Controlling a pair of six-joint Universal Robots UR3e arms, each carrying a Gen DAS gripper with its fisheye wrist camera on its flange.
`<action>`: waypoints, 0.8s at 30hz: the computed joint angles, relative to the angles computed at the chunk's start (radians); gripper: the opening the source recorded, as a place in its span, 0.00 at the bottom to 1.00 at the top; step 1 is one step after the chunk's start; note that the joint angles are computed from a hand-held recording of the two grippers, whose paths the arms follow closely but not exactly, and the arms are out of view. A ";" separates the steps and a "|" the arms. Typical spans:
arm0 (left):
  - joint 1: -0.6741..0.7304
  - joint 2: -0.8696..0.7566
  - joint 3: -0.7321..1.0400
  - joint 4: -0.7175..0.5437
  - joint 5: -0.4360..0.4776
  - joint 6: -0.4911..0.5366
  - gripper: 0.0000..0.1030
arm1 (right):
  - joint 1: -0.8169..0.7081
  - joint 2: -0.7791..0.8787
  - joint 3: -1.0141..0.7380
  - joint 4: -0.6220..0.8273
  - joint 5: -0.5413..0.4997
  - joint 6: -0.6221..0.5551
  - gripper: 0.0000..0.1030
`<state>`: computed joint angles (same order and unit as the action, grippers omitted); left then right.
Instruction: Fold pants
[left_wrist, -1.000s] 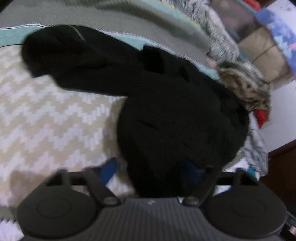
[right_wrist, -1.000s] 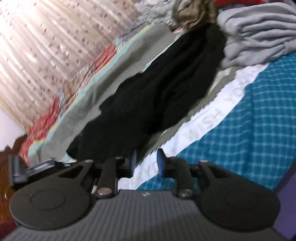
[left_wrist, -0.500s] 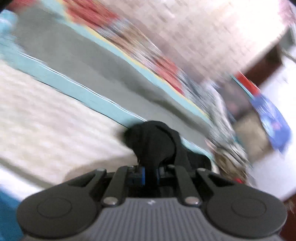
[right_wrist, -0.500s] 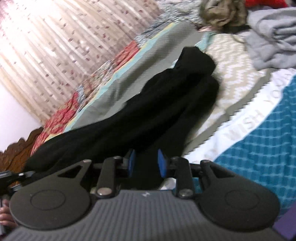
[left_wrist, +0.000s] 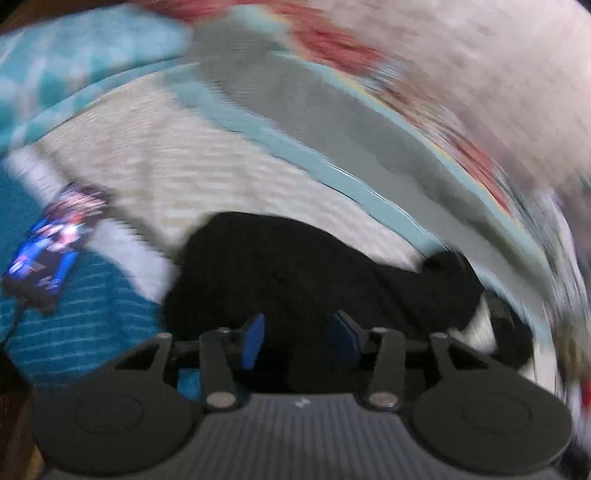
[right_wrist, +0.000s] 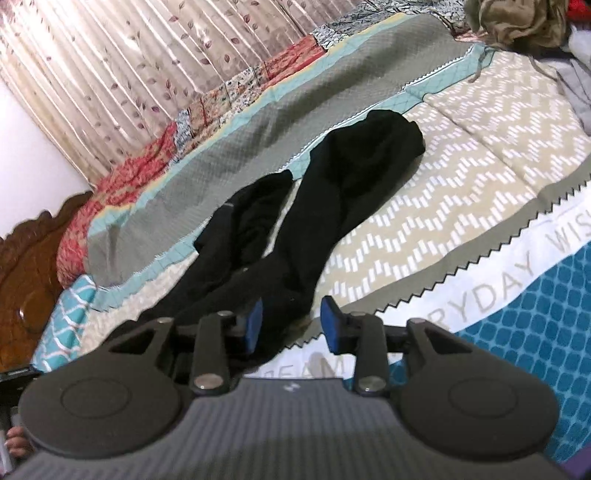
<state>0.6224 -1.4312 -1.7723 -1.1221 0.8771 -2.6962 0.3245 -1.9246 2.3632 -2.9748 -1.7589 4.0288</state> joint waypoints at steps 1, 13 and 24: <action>-0.021 0.054 -0.041 -0.033 -0.011 0.106 0.41 | -0.004 0.008 -0.005 0.003 -0.007 -0.001 0.39; -0.673 -0.028 -0.324 0.465 0.327 0.262 0.51 | -0.430 0.228 -0.269 0.057 0.163 -0.327 0.53; -0.108 0.171 0.022 -0.305 0.127 0.454 0.13 | -0.481 0.771 -0.977 0.378 0.132 -0.723 0.74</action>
<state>0.5140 -1.2607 -1.7503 -1.4268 1.0042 -2.2417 -0.1562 -1.1534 1.3863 -2.5967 -1.6264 3.3061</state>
